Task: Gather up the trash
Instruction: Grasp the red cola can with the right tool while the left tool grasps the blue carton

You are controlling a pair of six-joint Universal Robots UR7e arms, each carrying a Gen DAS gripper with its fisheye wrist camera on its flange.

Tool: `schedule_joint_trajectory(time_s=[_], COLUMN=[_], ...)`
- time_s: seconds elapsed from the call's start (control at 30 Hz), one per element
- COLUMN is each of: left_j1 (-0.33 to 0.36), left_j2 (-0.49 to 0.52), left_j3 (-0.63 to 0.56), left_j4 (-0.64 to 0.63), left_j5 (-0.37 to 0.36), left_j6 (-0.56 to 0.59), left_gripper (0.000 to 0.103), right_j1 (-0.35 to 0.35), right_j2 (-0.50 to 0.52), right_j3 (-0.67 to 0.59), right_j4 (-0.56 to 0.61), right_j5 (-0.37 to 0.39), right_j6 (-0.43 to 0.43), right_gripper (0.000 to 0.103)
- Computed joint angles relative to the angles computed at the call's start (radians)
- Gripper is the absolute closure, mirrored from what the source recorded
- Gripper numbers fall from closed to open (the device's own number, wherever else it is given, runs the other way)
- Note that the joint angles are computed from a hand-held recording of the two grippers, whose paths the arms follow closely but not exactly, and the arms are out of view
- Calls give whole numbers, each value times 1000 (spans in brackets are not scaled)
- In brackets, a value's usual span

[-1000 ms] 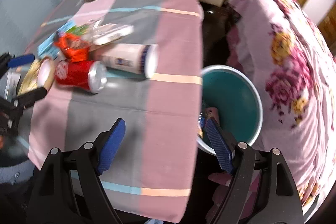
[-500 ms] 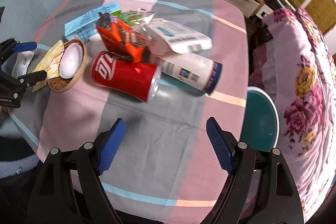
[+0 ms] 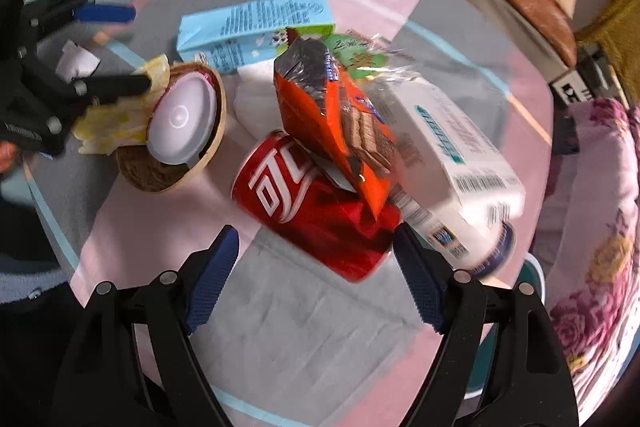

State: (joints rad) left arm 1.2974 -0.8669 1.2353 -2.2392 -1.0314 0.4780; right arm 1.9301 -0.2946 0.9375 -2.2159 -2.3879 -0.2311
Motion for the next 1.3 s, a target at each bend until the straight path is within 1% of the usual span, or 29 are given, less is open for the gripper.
schedule_joint_trajectory(time_s=[0.07, 0.13, 0.23, 0.27, 0.3, 0.33, 0.4, 0.47, 0.53, 0.67, 0.7, 0.77, 0.8, 0.83, 0.9, 0.93, 0.97, 1.03, 1.07, 1.17, 1.3], left_j1=[8, 12, 19, 20, 20, 20, 18, 16, 11, -2, -4, -3, -2, -2, 0, 3, 4, 3, 2, -3, -14], left_j2=[15, 27, 41, 45, 48, 54, 59, 70, 85, 132, 143, 175, 186, 200, 222, 235, 239, 244, 241, 214, 167], left_j3=[-29, -47, -71, -78, -84, -92, -99, -115, -131, -173, -186, -236, -251, -268, -296, -316, -320, -311, -305, -258, -202], left_j4=[16, 22, 33, 37, 40, 44, 45, 52, 58, 66, 75, 132, 149, 163, 188, 206, 208, 182, 171, 100, 28], left_j5=[2, 8, 6, 4, 2, -2, -12, -34, -53, -57, -55, -61, -59, -53, -43, -44, -41, -23, -21, -9, -16], left_j6=[-13, -14, -19, -21, -22, -22, -20, -17, -11, 10, 9, -9, -16, -23, -38, -48, -51, -53, -56, -57, -60], left_gripper=[7, 7, 7, 7, 7, 7, 7, 7, 7, 8, 10, 24, 27, 33, 40, 46, 52, 59, 61, 62, 62], right_j1=[-7, -15, -17, -20, -22, -22, -29, -33, -39, -44, -45, -46, -47, -49, -49, -50, -51, -56, -63, -72, -74], right_j2=[20, 39, 67, 76, 79, 74, 41, 5, -42, -109, -120, -141, -152, -161, -191, -204, -211, -237, -239, -269, -303], right_j3=[-45, -95, -134, -146, -145, -132, -89, -35, 32, 141, 160, 192, 210, 223, 279, 300, 312, 350, 347, 389, 446], right_j4=[25, 95, 150, 174, 182, 173, 155, 119, 88, 23, 13, -2, -13, -22, -60, -78, -87, -119, -123, -160, -229], right_j5=[21, 58, 43, 45, 43, 39, 86, 105, 129, 152, 154, 156, 152, 151, 155, 150, 148, 148, 147, 144, 144], right_j6=[-20, -16, -38, -35, -32, -33, 5, 61, 145, 238, 254, 292, 312, 328, 362, 373, 381, 409, 409, 433, 445], right_gripper=[26, 28, 28, 31, 40, 44, 51, 51, 52, 52, 52, 53, 53, 53, 54, 54, 54, 54, 54, 54, 54])
